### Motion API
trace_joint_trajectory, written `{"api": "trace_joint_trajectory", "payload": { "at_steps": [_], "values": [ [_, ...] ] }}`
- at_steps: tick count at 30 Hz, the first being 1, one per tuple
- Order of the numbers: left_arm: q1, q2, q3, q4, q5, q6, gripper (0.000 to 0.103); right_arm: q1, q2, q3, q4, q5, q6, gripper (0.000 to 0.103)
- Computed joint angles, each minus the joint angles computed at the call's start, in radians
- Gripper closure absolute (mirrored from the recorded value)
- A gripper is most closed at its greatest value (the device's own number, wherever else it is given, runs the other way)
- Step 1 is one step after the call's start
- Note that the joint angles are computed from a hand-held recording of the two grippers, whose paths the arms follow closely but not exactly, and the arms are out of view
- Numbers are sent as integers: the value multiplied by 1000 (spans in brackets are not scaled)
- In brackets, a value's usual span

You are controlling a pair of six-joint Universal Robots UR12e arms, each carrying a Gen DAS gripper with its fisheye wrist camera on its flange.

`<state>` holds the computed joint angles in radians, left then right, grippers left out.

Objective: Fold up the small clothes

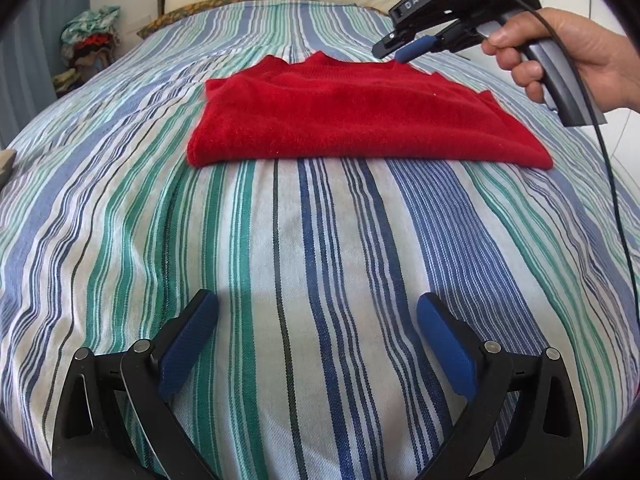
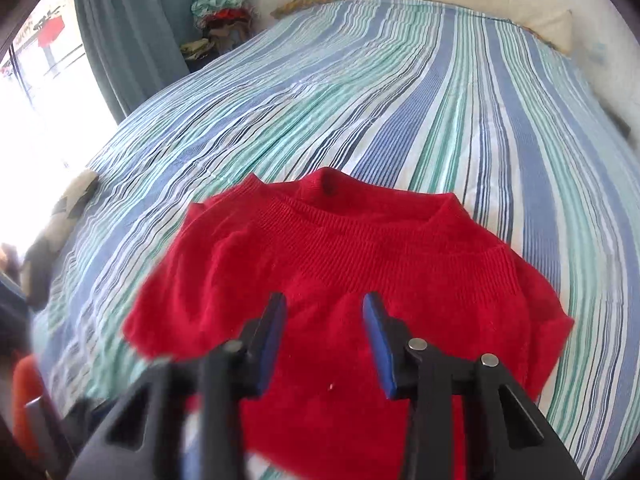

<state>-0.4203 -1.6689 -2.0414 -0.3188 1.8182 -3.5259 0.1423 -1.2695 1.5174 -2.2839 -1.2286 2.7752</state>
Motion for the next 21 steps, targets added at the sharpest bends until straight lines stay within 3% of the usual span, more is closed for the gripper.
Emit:
{"api": "trace_joint_trajectory", "payload": {
  "at_steps": [5, 7, 8, 10, 13, 18, 21],
  "values": [
    [5, 0, -1, 8, -17, 2, 3, 46, 97, -75, -3, -145, 100, 70],
    [5, 0, -2, 11, -18, 1, 2, 42, 119, -90, 16, -145, 139, 71],
    [6, 0, -2, 13, -19, 1, 2, 43, 127, -96, 30, -152, 138, 74],
    [6, 0, -3, 15, -21, 1, 2, 49, 126, -87, 8, -182, 108, 100],
    [6, 2, -4, 17, -23, 0, 2, 47, 104, -57, -66, -181, 68, 100],
    [7, 2, -5, 17, -24, 1, 2, 31, 80, -33, -198, -125, 105, 101],
    [6, 1, -4, 16, -23, 2, 2, 36, 108, -67, -170, -152, 117, 100]
  ]
}}
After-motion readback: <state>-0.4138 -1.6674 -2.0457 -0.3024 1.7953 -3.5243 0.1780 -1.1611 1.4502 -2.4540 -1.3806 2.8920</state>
